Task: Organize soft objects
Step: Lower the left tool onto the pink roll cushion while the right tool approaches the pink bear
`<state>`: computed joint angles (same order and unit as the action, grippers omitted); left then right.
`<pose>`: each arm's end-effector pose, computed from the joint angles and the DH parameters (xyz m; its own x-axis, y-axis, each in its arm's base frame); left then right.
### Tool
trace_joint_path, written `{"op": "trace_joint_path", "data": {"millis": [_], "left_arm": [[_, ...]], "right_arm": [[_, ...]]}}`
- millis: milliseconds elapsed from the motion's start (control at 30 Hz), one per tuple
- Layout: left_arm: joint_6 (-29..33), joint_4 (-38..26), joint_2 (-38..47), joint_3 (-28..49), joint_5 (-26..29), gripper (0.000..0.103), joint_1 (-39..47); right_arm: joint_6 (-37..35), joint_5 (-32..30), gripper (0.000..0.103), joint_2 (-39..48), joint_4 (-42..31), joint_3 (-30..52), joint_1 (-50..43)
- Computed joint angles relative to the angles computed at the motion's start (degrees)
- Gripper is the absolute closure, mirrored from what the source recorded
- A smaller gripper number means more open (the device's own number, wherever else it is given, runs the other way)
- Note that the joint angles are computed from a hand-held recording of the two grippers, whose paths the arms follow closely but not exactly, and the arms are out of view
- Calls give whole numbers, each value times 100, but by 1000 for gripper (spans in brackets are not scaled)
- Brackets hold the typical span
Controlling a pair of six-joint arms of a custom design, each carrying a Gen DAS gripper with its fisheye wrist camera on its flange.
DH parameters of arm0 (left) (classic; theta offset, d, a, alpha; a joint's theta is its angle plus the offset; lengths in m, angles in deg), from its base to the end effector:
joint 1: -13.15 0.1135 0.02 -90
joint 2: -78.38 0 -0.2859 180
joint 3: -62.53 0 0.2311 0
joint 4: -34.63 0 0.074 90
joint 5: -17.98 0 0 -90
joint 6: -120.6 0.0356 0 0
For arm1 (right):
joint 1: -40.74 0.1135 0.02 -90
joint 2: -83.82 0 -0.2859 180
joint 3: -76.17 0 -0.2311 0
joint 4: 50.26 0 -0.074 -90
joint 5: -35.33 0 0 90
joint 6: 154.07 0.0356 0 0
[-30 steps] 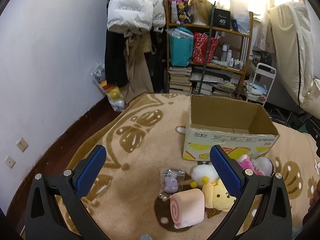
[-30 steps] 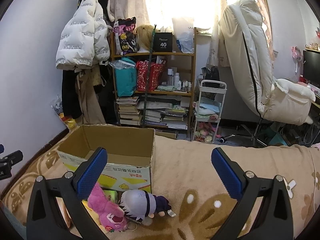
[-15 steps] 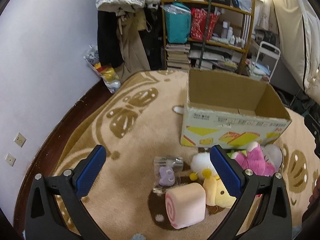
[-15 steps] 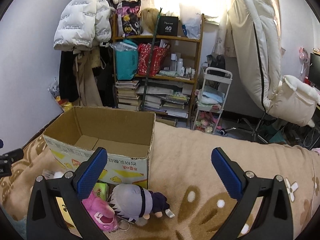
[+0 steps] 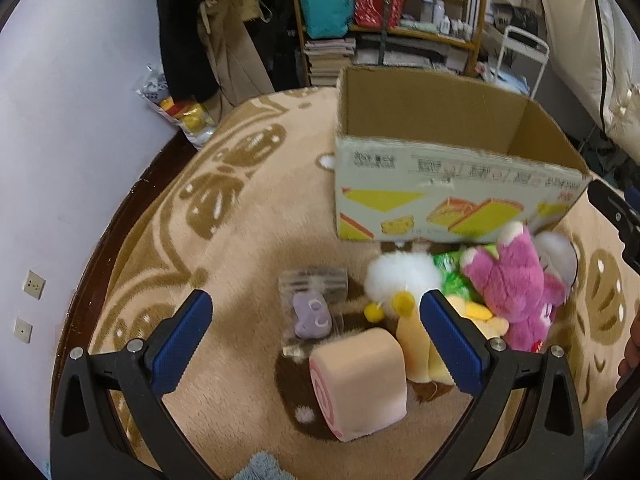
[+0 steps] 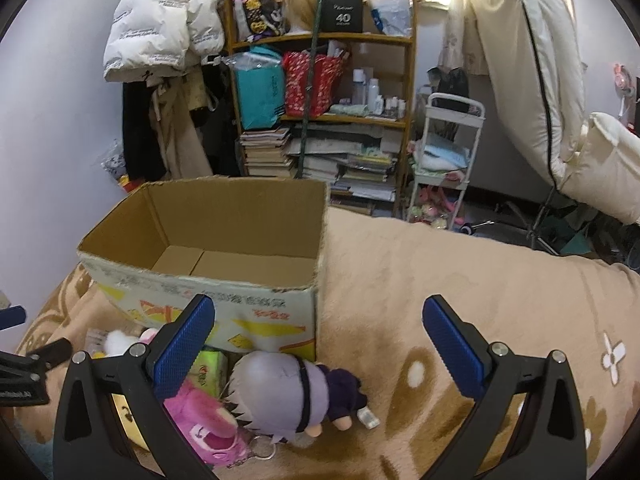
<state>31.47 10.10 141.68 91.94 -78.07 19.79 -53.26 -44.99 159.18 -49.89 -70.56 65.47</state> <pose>0.1393 0.0200 0.1469 -0.8487 -0.0836 -0.5223 -0.1569 0.9828 0.0977 0.1848 0.0785 0.1626 -0.6497 -0.0957 -0.7541 -0.1797 0.9833 0.0301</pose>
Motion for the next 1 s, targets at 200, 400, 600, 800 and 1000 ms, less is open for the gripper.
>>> {"op": "trace_joint_path", "data": {"millis": [200,400,600,800,1000], "left_arm": [[-35,-52,460,22,58,1,-155],[-36,-115,852,79,309,1,-109],[35,-123,1248,99,306,1,-164],[21,-67,1543,77,233,1,-311],[74,27,1822,56,214,10,-397]], "right_arm": [[-47,-403,0,103,-104,39,270],[-128,-544,0,299,-32,13,712],[-29,-758,0,546,-63,42,980],[-262,-905,16,923,-325,277,1213],[-322,-1081,46,1393,-309,350,1280]]}}
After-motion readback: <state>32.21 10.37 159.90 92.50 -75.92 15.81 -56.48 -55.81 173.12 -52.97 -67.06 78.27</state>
